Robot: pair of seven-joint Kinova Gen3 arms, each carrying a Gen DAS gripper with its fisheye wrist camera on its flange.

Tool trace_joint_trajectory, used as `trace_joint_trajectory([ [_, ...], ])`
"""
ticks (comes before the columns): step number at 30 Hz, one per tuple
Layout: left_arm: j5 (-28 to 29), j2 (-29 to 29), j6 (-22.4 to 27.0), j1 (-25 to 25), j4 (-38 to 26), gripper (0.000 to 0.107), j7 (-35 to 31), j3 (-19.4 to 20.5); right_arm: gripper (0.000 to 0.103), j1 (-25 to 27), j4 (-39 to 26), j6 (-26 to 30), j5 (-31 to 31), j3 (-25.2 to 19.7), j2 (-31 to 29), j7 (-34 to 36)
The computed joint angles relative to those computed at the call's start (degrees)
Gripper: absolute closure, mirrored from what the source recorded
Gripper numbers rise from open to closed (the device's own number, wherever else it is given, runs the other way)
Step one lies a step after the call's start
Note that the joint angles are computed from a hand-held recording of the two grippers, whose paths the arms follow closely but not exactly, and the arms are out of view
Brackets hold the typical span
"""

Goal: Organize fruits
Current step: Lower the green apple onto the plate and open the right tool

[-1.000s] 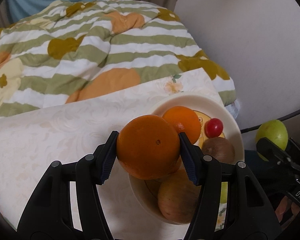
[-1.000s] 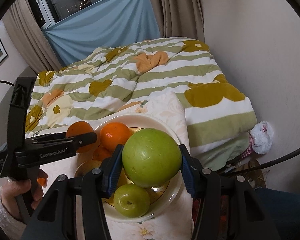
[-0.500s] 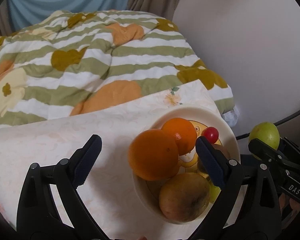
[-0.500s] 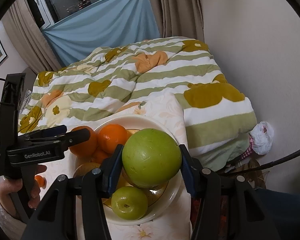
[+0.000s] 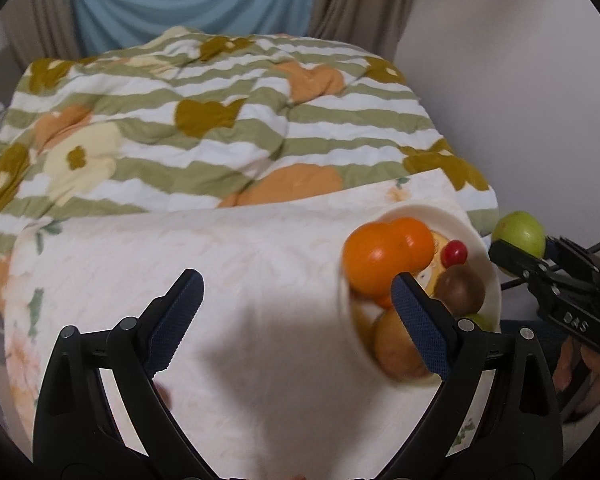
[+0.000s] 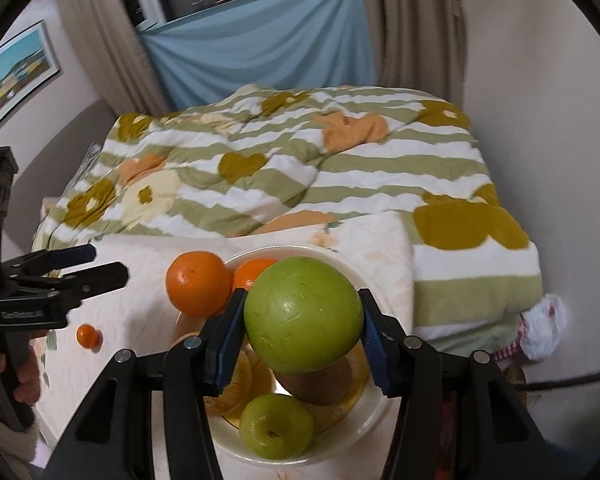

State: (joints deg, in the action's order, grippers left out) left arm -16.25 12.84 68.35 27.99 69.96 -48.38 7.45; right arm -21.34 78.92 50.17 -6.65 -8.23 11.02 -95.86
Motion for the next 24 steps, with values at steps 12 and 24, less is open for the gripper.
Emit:
trace_joint_trajectory([
  [12, -4.32, -4.69, 1.27, 1.12, 7.02, 0.005, 8.58, 1.77, 0.053, 1.98, 0.02, 0.08, -6.68, -1.44, 3.93, 10.77],
  [24, -5.92, -6.29, -0.16, 2.2, 10.89, 0.005, 15.09, 3.59, 0.011, 2.16, 3.92, -5.23, -8.14, -1.58, 1.89, 12.41],
])
